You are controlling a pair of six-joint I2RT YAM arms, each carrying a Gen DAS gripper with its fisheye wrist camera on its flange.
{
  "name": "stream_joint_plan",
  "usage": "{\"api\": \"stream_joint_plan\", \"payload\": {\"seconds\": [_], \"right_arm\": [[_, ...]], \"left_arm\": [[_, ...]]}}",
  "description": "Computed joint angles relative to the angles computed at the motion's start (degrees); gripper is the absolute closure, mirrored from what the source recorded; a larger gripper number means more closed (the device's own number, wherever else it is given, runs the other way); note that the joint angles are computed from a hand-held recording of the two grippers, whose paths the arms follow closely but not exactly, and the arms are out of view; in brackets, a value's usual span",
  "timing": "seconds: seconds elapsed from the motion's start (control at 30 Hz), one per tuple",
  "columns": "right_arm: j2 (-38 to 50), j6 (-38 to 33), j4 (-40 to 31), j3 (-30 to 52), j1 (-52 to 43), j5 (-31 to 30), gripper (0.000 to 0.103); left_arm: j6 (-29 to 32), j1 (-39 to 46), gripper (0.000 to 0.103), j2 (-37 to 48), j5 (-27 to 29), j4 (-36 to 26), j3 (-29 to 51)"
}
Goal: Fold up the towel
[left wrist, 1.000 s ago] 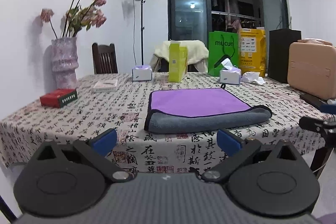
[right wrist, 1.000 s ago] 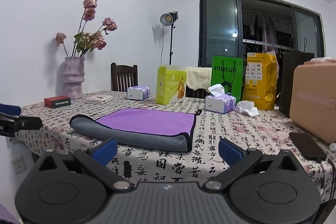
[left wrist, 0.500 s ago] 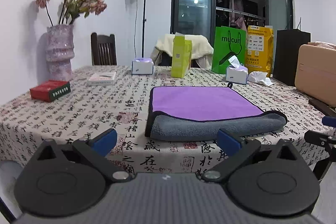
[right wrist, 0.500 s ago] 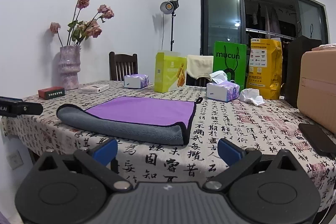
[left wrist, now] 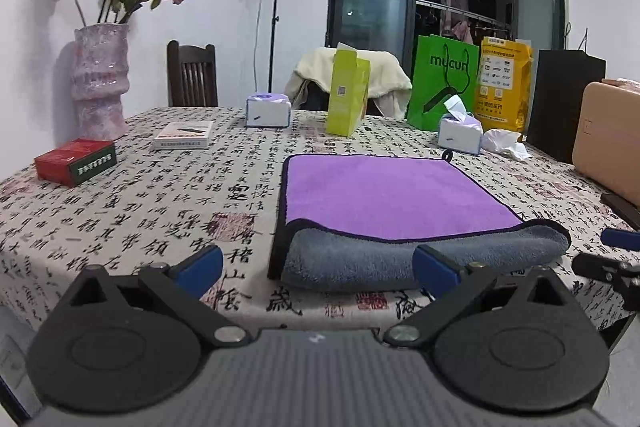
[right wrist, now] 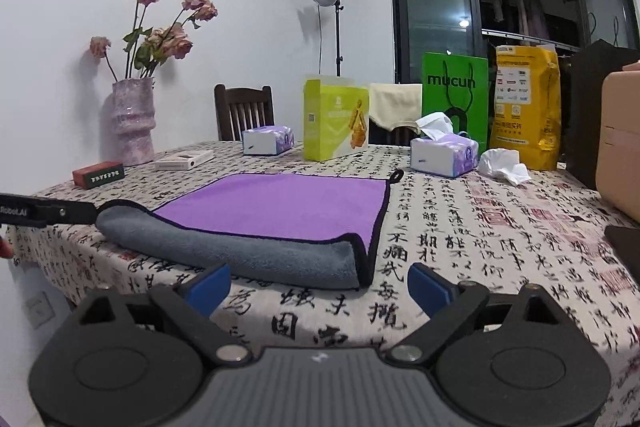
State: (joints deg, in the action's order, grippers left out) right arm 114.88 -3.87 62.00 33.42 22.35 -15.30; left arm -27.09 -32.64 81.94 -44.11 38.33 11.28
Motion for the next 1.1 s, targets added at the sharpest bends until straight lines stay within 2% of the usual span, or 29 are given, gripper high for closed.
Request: {"api": "stream_joint_plan", "payload": {"seconds": [0.1,0.23,0.3,0.4,0.47,0.63,0.67,0.77,0.8,0.87,1.1], "right_arm": [[0.74,0.11,-3.46,3.30,-0.45,-1.10,0.020],[2.06,0.58,-7.83,7.61,-0.86,-1.63,0.024],[2.71,0.24,-9.96,9.60,-1.02,-2.65,0.030],[3.93,-0.16,-12.11,12.30,-0.57,-2.60,0.033],[4.84,-0.18,-13.42,14.01,-0.50,-2.89,0.036],[6.51,0.01,-17.39,18.03,-0.81,-4.69,0.053],[6.73,-0.18,-18.17,18.67,-0.82,-4.86,0.061],[7.30,-0.71,-20.54,20.58,-0.78,-4.33,0.073],[7.43,-0.77,-21.42,21.18,-0.74,-4.08,0.080],[7.75,-0.95,-22.71,22.08,-0.78,-3.76,0.086],[8.28,-1.74,-22.85,22.37,-0.28,-2.43,0.087]], "left_arm": [[1.78,2.22,0.001,1.88,2.11,1.60,1.13],[3.42,4.81,0.002,4.18,4.45,2.64,2.89],[4.54,6.58,0.004,5.58,6.66,3.85,3.68],[5.01,8.64,0.010,7.68,9.13,4.22,5.18],[5.38,9.96,0.022,8.82,11.00,4.50,5.92],[6.13,12.59,0.048,10.27,15.04,3.67,7.47],[6.33,12.80,0.054,10.56,15.28,3.36,7.85],[6.29,13.61,0.071,11.06,16.48,2.20,8.70],[5.87,14.04,0.072,11.09,17.28,1.84,8.81],[5.35,14.83,0.078,10.91,18.74,1.10,8.88],[4.88,16.06,0.079,10.88,20.17,0.02,8.51]]}}
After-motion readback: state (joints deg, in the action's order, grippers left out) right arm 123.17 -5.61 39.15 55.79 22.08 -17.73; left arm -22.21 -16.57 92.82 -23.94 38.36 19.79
